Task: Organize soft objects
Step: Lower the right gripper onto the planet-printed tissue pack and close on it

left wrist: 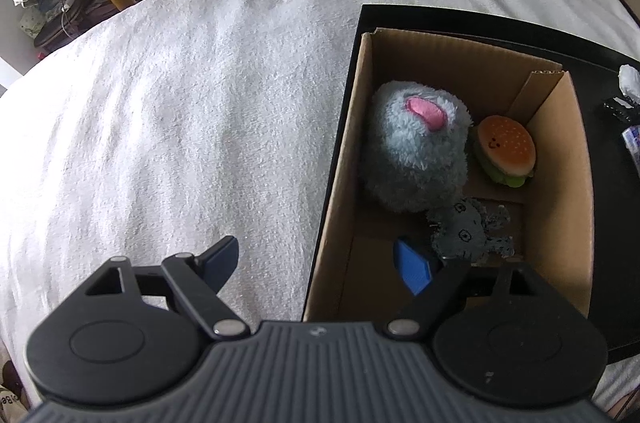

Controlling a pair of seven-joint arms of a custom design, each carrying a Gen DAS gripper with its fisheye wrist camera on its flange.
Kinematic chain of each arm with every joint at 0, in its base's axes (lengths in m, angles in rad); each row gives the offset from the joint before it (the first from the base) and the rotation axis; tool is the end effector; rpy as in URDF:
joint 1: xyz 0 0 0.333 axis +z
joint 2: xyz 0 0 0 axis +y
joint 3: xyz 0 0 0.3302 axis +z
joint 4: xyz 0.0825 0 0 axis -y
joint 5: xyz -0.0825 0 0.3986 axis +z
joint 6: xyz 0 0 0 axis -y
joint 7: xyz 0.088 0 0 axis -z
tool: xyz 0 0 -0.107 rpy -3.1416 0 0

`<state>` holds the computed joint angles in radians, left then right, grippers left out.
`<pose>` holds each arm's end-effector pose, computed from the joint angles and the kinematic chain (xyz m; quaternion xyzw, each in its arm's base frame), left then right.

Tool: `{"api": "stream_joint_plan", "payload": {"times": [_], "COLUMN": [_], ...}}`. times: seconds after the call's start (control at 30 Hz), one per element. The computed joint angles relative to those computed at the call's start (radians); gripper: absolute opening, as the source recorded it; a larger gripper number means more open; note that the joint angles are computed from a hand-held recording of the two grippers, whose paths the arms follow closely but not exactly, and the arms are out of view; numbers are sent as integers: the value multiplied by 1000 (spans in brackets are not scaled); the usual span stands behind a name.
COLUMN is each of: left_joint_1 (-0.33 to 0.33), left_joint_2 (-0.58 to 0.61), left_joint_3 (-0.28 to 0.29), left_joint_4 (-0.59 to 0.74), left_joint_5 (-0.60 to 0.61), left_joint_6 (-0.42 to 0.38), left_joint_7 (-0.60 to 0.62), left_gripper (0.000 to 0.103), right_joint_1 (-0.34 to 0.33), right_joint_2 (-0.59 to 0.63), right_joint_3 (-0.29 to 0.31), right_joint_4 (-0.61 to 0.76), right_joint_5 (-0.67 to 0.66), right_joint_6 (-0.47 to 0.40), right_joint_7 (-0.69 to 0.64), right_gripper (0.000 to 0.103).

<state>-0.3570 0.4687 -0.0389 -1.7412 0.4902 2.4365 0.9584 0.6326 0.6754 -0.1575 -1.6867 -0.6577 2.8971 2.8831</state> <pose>0.6491 -0.2669 0.3347 -0.6507 0.7320 -0.0597 0.1931 0.6245 0.3822 0.2589 -0.6100 0.7276 -0.1722 0.2624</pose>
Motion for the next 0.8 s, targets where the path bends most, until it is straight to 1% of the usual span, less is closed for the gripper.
{"api": "stream_joint_plan", "payload": {"times": [0.17,0.27,0.3,0.33,0.37,0.4,0.43,0.5,0.57,0.8], "left_joint_1": [-8,-9,-9,-10,-11,-11,-11,-9,-5,9], "left_joint_2": [-5,-8,-9,-8,-11,-14,-17,-21,-27,-46], "left_joint_3": [5,4,4,4,4,4,4,2,-1,-8], "left_joint_4": [-4,-5,-5,-3,-6,-10,-13,-19,-25,-48], "left_joint_5": [17,23,26,29,33,36,38,39,37,26], "left_joint_6": [3,5,5,3,4,7,8,4,5,16], "left_joint_7": [-14,-20,-20,-21,-23,-25,-27,-26,-23,-16], "left_gripper": [83,83,83,83,83,83,83,83,83,83], "right_joint_1": [19,19,12,-7,-46,-55,-45,-62,-64,-39], "right_joint_2": [22,32,31,29,29,24,18,7,-3,-51], "right_joint_3": [-17,0,11,35,80,91,80,93,93,77], "right_joint_4": [24,48,48,45,42,31,23,-4,-24,-67], "right_joint_5": [-36,-50,-47,-31,14,32,32,67,100,132], "right_joint_6": [-29,-81,-83,-79,-78,-69,-62,-12,14,14], "right_joint_7": [-18,-68,-80,-104,-150,-159,-155,-154,-145,-150], "right_gripper": [57,57,56,52,52,51,51,50,49,49]}}
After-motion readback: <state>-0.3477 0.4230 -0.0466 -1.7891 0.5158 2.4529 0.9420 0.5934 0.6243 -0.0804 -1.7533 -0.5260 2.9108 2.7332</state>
